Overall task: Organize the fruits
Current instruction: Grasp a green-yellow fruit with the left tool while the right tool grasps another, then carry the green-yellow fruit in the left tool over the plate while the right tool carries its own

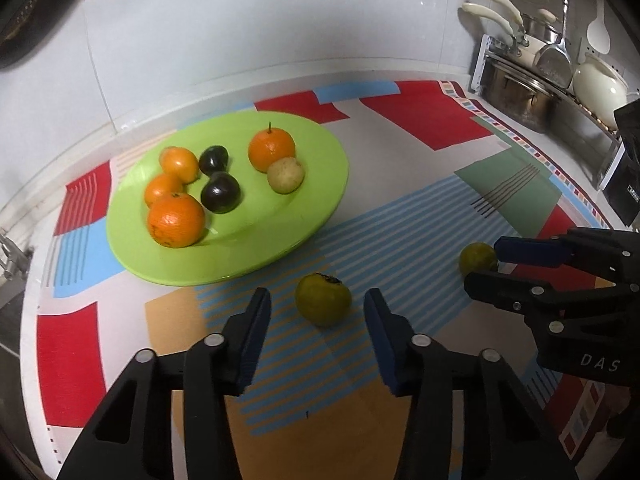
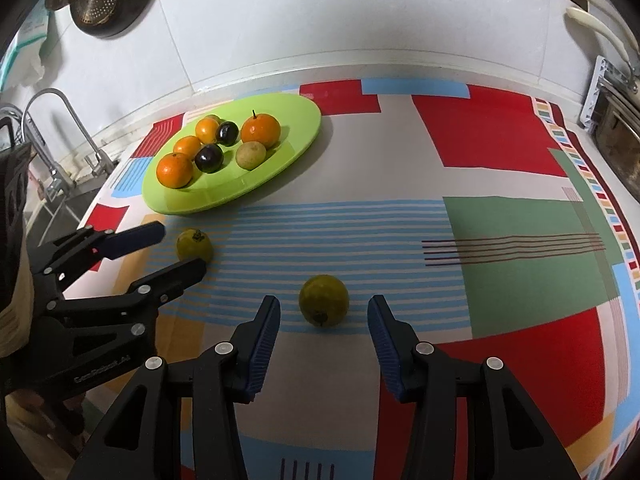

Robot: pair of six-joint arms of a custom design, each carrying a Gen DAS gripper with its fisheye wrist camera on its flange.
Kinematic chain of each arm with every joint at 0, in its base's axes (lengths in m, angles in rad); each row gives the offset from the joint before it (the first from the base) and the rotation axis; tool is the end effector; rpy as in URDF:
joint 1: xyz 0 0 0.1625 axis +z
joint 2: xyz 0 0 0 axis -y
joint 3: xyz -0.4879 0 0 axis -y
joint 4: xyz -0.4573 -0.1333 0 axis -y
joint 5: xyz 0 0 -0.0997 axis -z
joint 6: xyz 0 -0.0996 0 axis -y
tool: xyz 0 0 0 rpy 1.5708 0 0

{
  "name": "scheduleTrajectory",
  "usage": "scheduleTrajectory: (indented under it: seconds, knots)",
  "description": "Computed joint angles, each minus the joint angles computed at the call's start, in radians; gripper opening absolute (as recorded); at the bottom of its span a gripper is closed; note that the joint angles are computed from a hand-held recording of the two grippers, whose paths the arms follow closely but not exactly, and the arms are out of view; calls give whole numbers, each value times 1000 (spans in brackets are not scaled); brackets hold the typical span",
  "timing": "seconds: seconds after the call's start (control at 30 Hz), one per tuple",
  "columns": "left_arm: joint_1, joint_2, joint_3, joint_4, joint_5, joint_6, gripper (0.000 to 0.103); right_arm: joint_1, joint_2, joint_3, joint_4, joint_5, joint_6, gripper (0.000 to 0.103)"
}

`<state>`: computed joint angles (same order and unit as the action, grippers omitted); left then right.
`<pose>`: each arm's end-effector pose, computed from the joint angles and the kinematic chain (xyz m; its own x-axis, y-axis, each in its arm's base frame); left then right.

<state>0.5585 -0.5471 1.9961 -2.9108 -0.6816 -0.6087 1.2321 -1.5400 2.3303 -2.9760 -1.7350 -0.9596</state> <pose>-0.3671 -0.4778 -0.1108 -0.6972 0.1739 -0.6955 0.5417 0.7633 -0.3522 -0.0474 -0.4868 0.3025 -0.7383 -0.3918 0.5491 -0.5806 0.7834 -0.2217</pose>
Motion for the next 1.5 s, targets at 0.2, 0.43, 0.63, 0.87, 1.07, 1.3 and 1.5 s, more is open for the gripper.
scheduleTrajectory:
  seconds: [0.2,0.43,0.63,0.87,1.07,1.3,1.5]
  knots:
    - [9,2,-3,-13,-19,7,36,-2,13,-5,-3,4,-11,37]
    - [14,2,-2,-25,-27,19,30,-1,22,-6,-10,2,-27,29]
    - [7,-4,5,-23,-30,16,30,0,20,-3,-9,5,-23,28]
    - [-16,-22,23,-1,-13,-12,30,3,1,8,-5,24,-37,28]
    - [-38,-38,40,13,3,-43,30,8,-22,17,7,43,-50,28]
    - [-68,-59,61,32,37,-84,30,14,-53,32,13,68,-72,28]
    - [-93,-78,79,49,63,-128,30,20,-80,45,16,90,-84,28]
